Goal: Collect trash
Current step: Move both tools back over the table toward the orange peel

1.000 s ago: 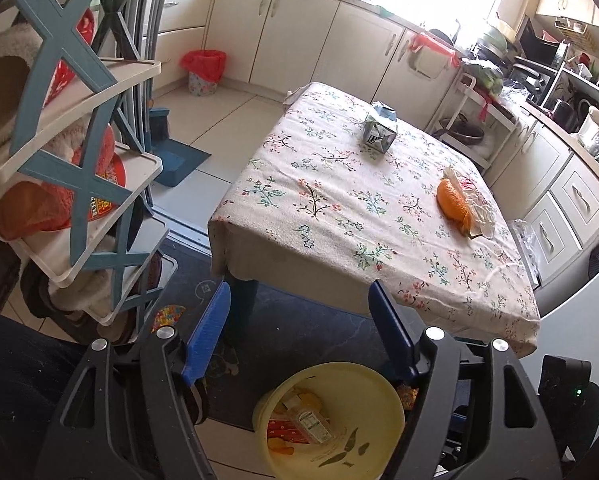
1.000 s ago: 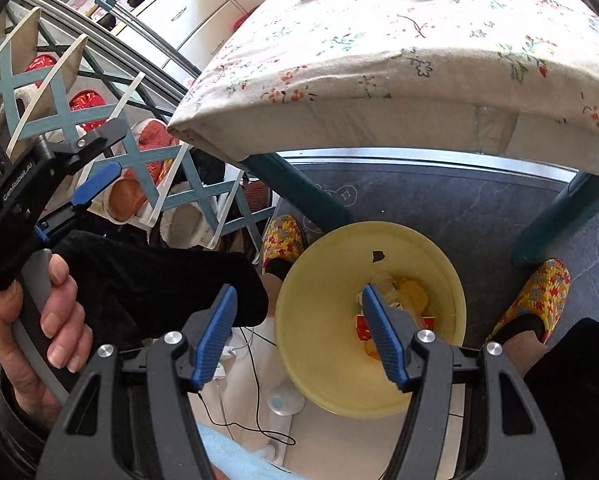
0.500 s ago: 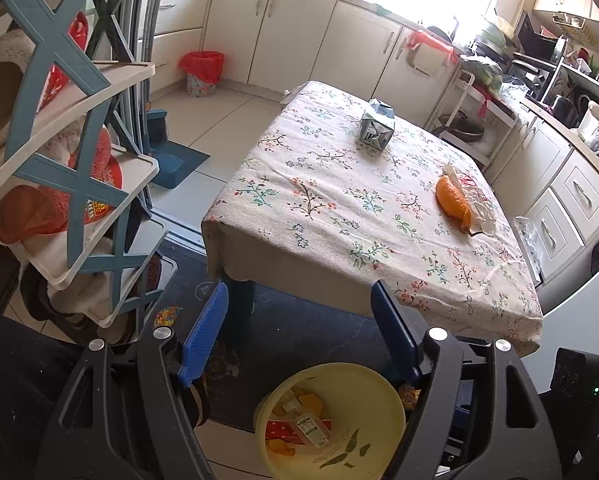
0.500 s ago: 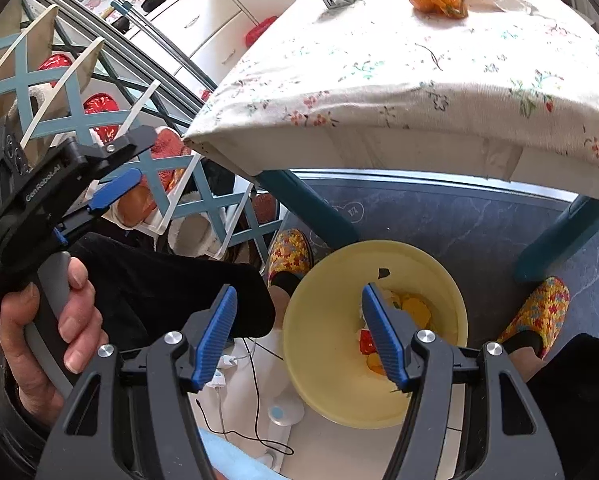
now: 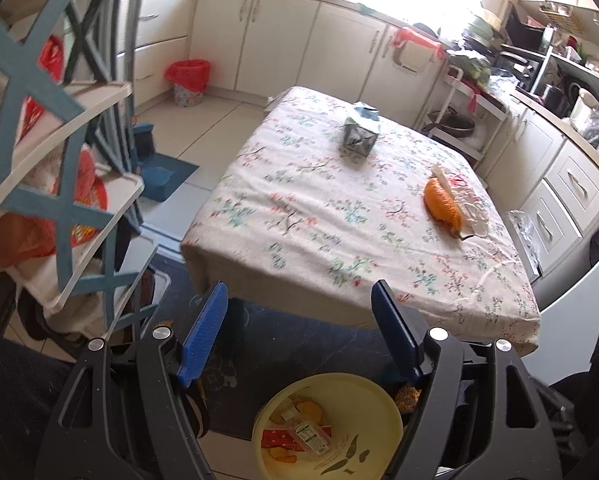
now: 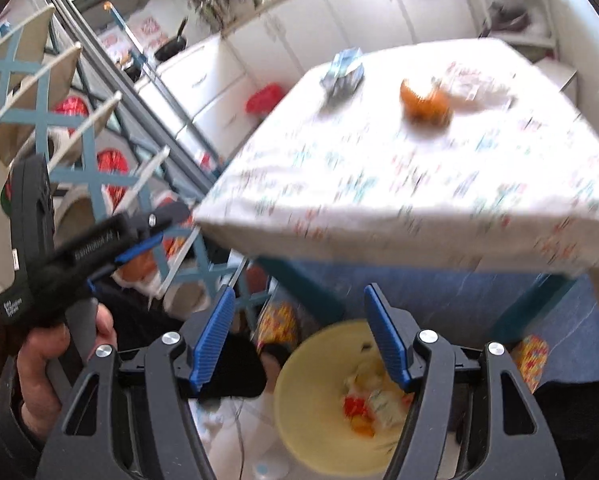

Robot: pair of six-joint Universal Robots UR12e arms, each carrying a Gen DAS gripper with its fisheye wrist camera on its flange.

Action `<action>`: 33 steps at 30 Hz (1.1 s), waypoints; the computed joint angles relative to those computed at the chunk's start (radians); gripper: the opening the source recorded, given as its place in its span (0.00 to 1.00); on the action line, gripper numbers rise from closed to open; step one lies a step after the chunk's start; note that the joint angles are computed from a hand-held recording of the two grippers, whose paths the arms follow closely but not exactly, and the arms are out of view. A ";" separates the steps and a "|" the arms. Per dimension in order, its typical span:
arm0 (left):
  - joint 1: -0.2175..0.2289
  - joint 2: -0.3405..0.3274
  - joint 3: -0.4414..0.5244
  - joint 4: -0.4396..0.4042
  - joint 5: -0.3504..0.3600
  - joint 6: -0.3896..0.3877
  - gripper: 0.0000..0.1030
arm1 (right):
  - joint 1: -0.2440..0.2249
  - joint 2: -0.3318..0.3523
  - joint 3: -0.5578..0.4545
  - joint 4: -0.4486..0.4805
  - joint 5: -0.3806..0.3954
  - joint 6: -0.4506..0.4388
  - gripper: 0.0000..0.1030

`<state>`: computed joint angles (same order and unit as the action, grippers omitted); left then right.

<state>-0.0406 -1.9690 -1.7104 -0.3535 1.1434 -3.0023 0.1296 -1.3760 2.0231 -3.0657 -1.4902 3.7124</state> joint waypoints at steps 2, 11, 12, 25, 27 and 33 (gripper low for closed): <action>-0.008 -0.009 0.022 -0.011 -0.001 0.015 0.72 | 0.001 0.001 -0.001 -0.018 -0.044 0.010 0.64; -0.070 -0.125 0.232 -0.208 0.069 0.093 0.75 | -0.018 0.011 -0.038 0.022 -0.147 0.027 0.66; -0.078 -0.140 0.257 -0.230 0.081 0.103 0.75 | -0.028 0.013 -0.044 0.031 -0.139 0.029 0.66; -0.157 -0.353 0.590 -0.444 0.163 0.179 0.79 | -0.117 0.041 -0.103 0.058 -0.107 0.113 0.66; -0.163 -0.376 0.625 -0.455 0.172 0.185 0.80 | -0.132 0.041 -0.115 0.081 -0.155 0.129 0.66; -0.168 -0.424 0.699 -0.465 0.179 0.167 0.88 | -0.207 0.072 -0.165 0.183 -0.193 0.241 0.66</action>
<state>-0.2090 -2.3933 -1.0109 -0.8186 1.3225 -2.8349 -0.0773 -1.3037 1.8582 -2.8825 -1.6831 3.9537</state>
